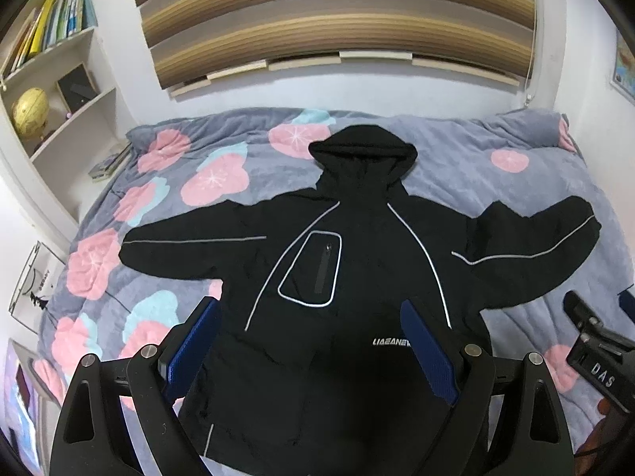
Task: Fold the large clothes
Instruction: 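Lower the right gripper to the sleeve cuff nearest it and grasp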
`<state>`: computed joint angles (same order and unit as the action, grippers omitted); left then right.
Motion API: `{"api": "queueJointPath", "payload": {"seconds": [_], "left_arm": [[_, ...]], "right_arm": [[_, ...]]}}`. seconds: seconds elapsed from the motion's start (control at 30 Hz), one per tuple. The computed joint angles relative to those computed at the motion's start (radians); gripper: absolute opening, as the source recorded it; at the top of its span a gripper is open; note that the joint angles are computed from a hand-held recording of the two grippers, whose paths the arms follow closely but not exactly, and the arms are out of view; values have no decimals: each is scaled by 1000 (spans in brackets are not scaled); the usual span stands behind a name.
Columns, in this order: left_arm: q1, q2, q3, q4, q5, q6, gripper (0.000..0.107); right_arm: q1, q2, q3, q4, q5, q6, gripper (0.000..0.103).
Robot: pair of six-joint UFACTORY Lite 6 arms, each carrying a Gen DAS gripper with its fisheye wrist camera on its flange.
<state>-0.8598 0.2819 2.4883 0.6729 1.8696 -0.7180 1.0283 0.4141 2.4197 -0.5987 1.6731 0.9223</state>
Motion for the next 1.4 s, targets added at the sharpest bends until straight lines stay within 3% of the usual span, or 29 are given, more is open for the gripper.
{"api": "queueJointPath", "payload": {"seconds": [0.17,0.33,0.43,0.57,0.83,1.0,1.1,1.4], "left_arm": [[4,-68,-94,2,-87,-19,92],[69,-226,-362,-71,-327,-89,92],[102,-279,-507,-67,-442,-116,92],[209,-252,-576,-180,-537,-76,92],[274,-123,-594,-201,-586,-41,92],[288,-51,-582,-182,-603,-18,92],[307,6,-549,-206,-615,4,92],[296,173,-438,-258,-625,63,92]], "right_arm": [[-9,-82,-123,6,-79,-2,103],[-139,-283,-451,205,-323,28,103],[-216,-315,-552,238,-373,12,103],[-350,-359,-684,275,-445,-53,103],[-625,-350,-794,337,-579,-234,103],[-908,-242,-740,381,-682,-378,102],[-1041,-106,-613,426,-696,-459,101],[-1190,249,-249,423,-678,-539,95]]}}
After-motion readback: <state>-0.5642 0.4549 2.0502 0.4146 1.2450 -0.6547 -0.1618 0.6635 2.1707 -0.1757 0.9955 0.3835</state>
